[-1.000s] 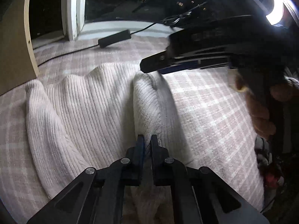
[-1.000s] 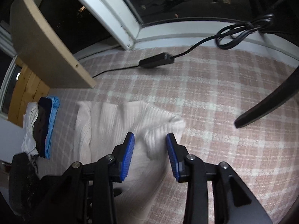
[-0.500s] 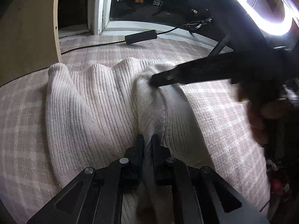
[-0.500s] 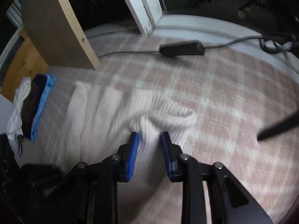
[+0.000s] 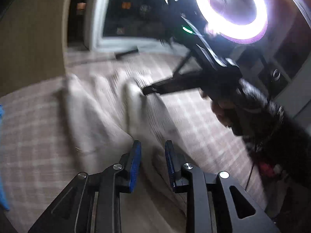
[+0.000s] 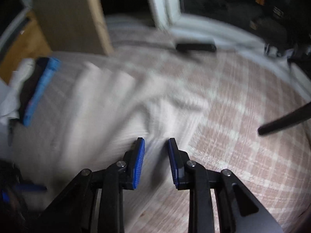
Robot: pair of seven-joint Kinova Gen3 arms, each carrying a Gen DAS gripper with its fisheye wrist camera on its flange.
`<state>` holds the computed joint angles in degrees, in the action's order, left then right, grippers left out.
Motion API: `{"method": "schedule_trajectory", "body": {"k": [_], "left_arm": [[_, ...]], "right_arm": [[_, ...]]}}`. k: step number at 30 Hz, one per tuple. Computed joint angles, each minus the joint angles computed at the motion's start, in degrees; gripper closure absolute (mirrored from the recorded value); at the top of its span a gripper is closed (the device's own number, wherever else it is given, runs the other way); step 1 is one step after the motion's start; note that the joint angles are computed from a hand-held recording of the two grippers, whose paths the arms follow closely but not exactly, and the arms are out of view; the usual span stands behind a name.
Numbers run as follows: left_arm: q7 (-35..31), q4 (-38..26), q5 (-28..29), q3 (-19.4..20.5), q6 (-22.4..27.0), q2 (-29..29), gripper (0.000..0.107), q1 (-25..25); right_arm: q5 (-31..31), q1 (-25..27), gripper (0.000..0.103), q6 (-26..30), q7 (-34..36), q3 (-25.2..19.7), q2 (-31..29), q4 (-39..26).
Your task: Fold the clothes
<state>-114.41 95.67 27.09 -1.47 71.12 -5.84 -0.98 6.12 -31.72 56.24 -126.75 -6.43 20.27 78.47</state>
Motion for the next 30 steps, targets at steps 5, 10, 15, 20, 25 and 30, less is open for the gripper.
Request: {"method": "schedule_trajectory", "body": {"k": [5, 10, 15, 20, 25, 30], "left_arm": [[1.06, 2.92, -0.57, -1.27, -0.52, -3.13, 0.084, -0.65], [-0.65, 2.92, -0.06, -5.21, 2.14, -6.32, 0.079, -1.9], [2.95, 3.43, -6.19, 0.24, -0.61, -4.74, 0.073, -0.07], [3.76, 5.69, -7.36, -0.1, -3.81, -4.05, 0.098, 0.28], [-1.08, 6.52, -0.29, -5.81, -0.72, -5.59, 0.097, -1.13], [2.39, 5.66, -4.83, -0.51, -0.35, -5.98, 0.077, -0.13]], "right_arm": [[-2.44, 1.19, 0.078, -0.32, 1.76, -1.22, -3.15, 0.39], [-8.36, 1.71, 0.078, -1.18, 7.48, -4.28, -6.01, 2.91], [-8.83, -0.99, 0.078, -1.35, 8.24, -4.89, -4.75, 3.38], [-10.07, -2.13, 0.078, -3.26, 7.97, -5.11, -5.08, 4.6], [-11.68, -1.89, 0.078, -5.35, 9.29, -5.27, -2.69, 5.39], [-16.23, 1.87, 0.077, -2.72, 13.87, -5.74, -2.57, 1.87]]}}
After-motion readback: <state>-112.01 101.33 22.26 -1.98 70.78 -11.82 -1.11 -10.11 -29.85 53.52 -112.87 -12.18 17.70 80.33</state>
